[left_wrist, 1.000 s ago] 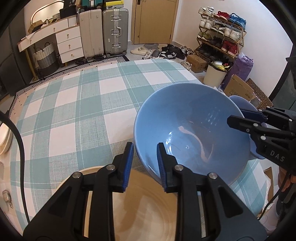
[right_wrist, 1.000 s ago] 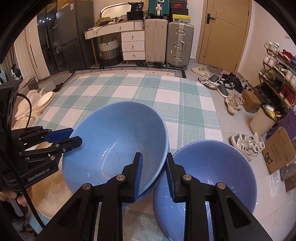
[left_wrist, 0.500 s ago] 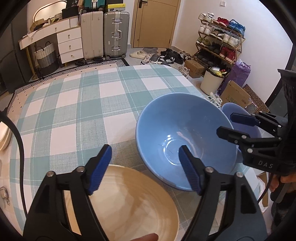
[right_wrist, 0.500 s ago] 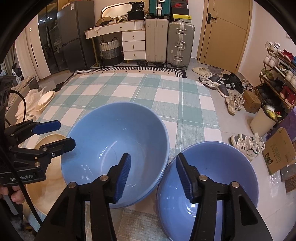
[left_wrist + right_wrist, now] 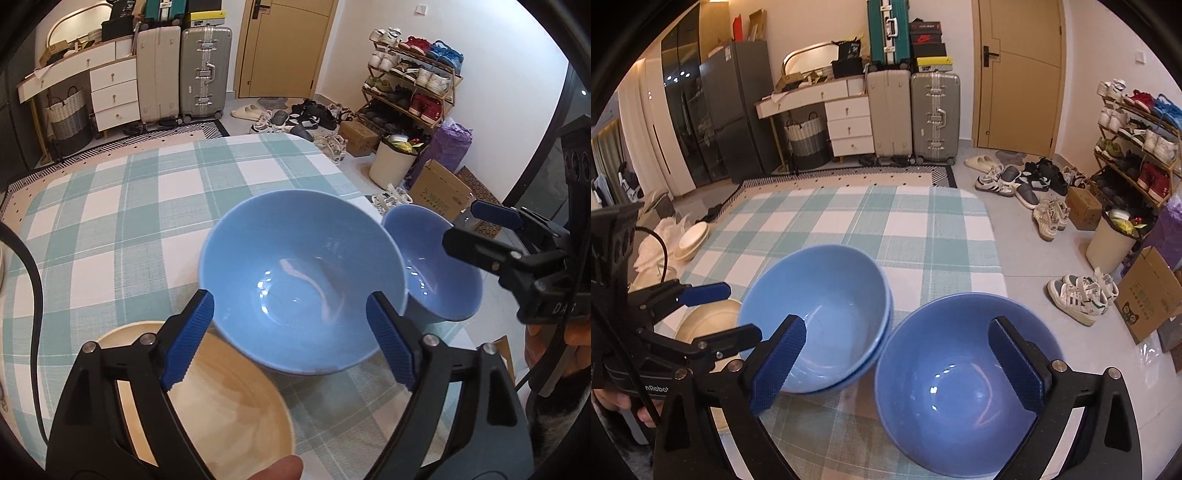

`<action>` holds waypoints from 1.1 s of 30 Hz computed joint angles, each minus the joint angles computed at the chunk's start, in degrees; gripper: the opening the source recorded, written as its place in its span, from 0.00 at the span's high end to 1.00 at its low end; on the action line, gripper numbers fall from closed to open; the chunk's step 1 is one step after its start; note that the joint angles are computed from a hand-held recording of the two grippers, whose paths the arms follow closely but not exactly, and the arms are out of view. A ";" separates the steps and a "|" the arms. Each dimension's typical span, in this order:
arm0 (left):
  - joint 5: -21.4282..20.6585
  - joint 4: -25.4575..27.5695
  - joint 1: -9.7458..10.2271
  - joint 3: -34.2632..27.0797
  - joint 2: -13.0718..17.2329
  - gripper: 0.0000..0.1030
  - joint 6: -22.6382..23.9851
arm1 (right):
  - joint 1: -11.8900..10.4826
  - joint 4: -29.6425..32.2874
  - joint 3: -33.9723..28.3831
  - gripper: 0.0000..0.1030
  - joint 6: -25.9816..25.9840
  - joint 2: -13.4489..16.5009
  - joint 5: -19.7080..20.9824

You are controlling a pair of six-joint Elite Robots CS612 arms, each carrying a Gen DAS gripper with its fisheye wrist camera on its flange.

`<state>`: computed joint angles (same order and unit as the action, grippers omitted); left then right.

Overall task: Organize plates and bowls
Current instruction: 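Move both open tools toward the remaining single light-blue bowl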

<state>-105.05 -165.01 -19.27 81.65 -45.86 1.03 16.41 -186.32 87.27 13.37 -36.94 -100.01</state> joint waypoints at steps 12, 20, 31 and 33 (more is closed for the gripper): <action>-1.79 -2.65 -2.46 4.11 -2.53 0.02 -0.27 | -1.60 -7.53 8.99 0.01 3.95 -4.19 -2.88; -2.54 -2.22 -4.74 6.34 -3.90 0.02 0.14 | -2.90 -9.44 13.21 0.01 6.49 -5.42 -3.56; -5.76 -2.39 -5.83 6.97 -4.04 0.18 -0.97 | -4.34 -11.01 15.84 0.01 8.07 -5.27 -2.43; -6.56 -1.35 -5.89 6.70 -3.94 0.29 -0.76 | -4.68 -11.01 15.91 0.01 8.36 -5.02 -1.76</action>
<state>-111.61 -166.36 -25.16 88.35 -49.80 0.28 11.74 -197.32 103.18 21.73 -41.97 -101.78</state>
